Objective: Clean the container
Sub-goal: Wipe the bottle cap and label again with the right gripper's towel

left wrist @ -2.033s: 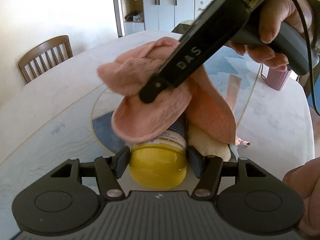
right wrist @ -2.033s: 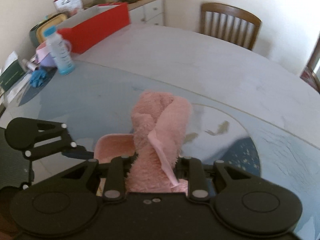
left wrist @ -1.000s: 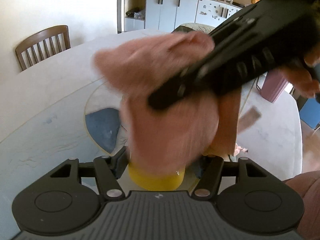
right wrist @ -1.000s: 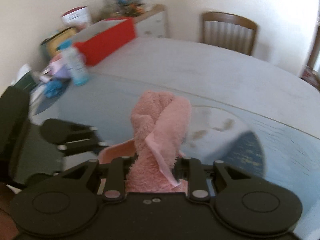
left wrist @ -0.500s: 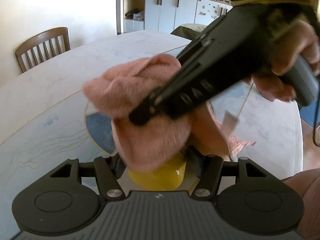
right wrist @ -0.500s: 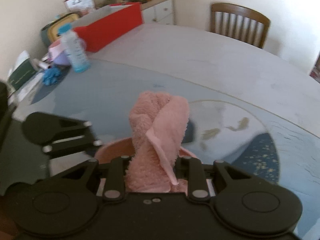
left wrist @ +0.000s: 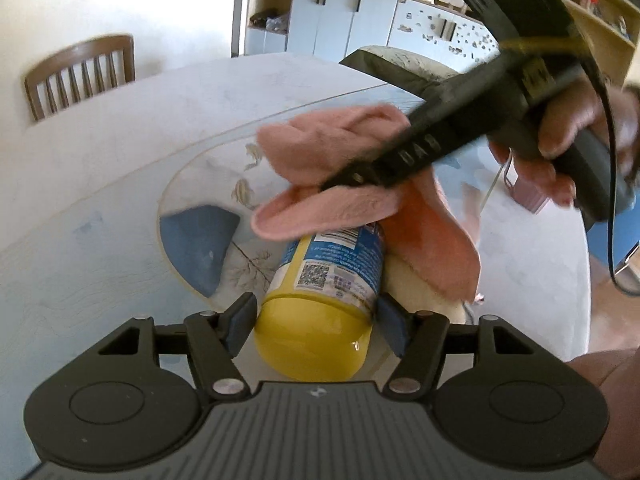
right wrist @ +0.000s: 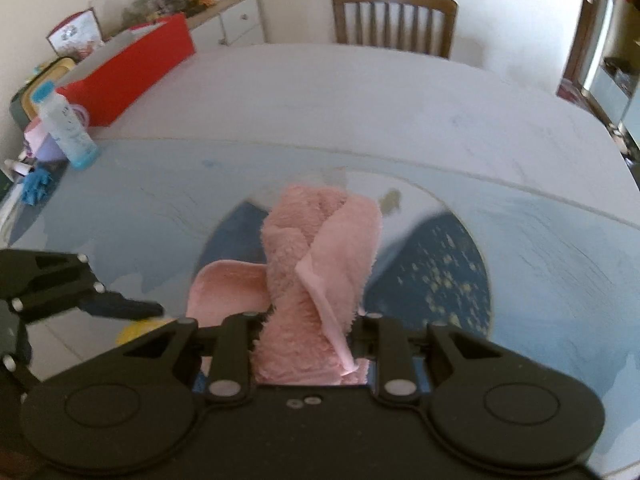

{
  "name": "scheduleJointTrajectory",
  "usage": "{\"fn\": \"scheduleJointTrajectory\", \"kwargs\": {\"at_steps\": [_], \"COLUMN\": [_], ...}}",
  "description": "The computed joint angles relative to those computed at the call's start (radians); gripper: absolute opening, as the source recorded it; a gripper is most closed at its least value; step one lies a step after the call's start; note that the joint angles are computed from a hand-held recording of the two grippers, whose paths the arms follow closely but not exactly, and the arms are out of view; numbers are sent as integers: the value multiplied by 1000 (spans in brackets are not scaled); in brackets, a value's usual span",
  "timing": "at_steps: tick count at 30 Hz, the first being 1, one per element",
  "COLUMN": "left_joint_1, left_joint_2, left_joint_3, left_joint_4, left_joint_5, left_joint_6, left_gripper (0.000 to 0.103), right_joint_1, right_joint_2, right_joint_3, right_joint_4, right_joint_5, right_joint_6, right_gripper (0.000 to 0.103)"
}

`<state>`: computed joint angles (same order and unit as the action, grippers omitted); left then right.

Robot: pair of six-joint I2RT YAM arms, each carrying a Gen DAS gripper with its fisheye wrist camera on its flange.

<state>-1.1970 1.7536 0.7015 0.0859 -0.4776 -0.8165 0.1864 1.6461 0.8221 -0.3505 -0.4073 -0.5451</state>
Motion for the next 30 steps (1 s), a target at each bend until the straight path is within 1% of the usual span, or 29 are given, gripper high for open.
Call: {"fn": "scheduleJointTrajectory", "kwargs": {"at_steps": [5, 7, 9, 11, 14, 15, 19, 22, 24, 26, 28, 30], "left_joint_1": [9, 3, -1, -4, -2, -2, -1, 1, 0, 1, 1, 1], "left_joint_2": [0, 4, 7, 7, 4, 6, 5, 6, 5, 4, 5, 5], "left_joint_3": [-8, -3, 1, -2, -4, -2, -2, -2, -2, -2, -2, -2], "left_joint_4": [14, 6, -1, -1, -1, -3, -5, -4, -6, -7, -6, -6], "left_joint_5": [15, 9, 3, 2, 3, 1, 0, 0, -1, -1, 0, 0], "left_joint_6": [0, 3, 7, 6, 9, 10, 10, 12, 14, 14, 14, 15], "left_gripper": [65, 66, 66, 66, 66, 66, 65, 65, 65, 65, 65, 65], "right_joint_1": [-32, -45, -66, -84, -82, -52, 4, 70, 101, 123, 112, 114], "right_joint_2": [14, -5, -34, -67, -110, -136, -158, -164, -164, -166, -152, -139], "right_joint_3": [-31, -27, -9, 18, 41, 33, 5, -19, -39, -59, -48, -46], "right_joint_4": [4, -5, -33, -77, -154, -182, -212, -234, -228, -195, -190, -128], "right_joint_5": [44, 34, -11, -82, -176, -196, -221, -219, -203, -177, -174, -123], "right_joint_6": [-22, -12, 0, -2, -39, -54, -74, -91, -113, -110, -97, -65], "right_gripper": [24, 24, 24, 24, 25, 25, 25, 24, 24, 24, 24, 24]}}
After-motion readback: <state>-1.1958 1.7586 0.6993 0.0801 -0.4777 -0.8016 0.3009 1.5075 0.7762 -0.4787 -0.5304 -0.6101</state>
